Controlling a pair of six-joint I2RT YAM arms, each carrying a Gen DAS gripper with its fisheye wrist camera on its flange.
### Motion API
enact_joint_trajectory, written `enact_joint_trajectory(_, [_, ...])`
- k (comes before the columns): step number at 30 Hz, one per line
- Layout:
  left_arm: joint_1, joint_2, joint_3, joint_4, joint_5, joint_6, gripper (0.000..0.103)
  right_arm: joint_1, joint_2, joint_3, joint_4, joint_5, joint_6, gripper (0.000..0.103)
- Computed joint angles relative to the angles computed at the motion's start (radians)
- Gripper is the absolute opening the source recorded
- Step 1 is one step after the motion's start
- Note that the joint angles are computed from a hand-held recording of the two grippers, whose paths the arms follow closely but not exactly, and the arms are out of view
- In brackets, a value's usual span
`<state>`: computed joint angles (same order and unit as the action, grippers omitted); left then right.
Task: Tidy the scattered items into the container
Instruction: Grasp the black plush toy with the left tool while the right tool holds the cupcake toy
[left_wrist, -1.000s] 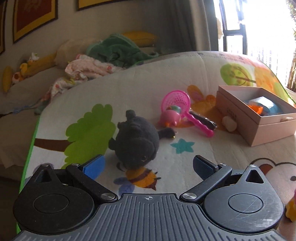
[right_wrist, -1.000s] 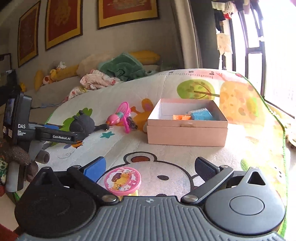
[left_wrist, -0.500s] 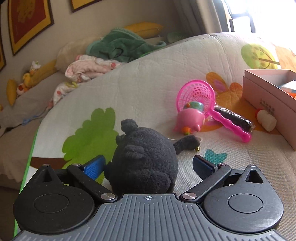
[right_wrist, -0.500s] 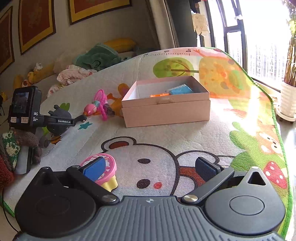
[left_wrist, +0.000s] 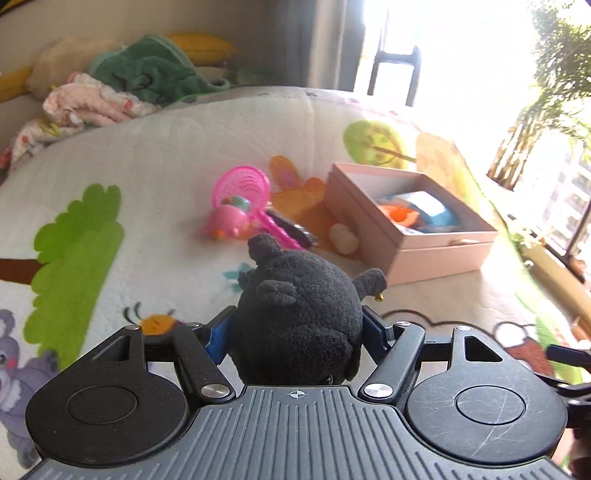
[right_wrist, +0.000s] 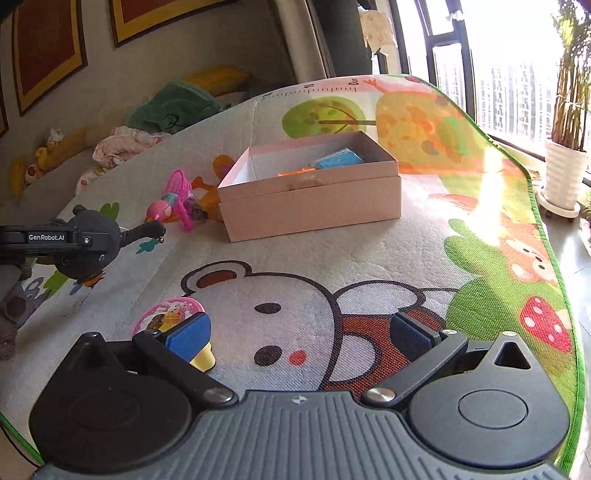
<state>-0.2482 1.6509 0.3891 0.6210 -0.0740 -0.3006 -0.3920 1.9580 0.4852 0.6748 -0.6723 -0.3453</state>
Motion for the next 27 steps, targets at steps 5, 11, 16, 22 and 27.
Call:
enact_joint_trajectory(5, [0.055,0.029,-0.022,-0.005,0.269,-0.145,0.076,0.006,0.008,0.003,0.001,0.014,0.004,0.103])
enact_joint_trajectory(11, [0.069,0.101,-0.04,0.054,0.258,-0.146,0.09,0.009,0.018,0.008,-0.007,0.026,-0.004,0.103])
enact_joint_trajectory(16, [0.067,0.003,-0.095,0.047,0.117,-0.085,0.099,0.016,0.024,0.013,-0.006,0.041,-0.002,0.103])
enact_joint_trajectory(22, [0.025,-0.117,-0.151,0.021,-0.119,0.028,0.102,0.027,0.036,0.02,-0.016,0.055,-0.003,0.103])
enact_joint_trajectory(27, [0.002,-0.164,-0.176,-0.008,-0.284,0.076,0.102,0.03,0.038,0.021,-0.02,0.053,-0.001,0.103])
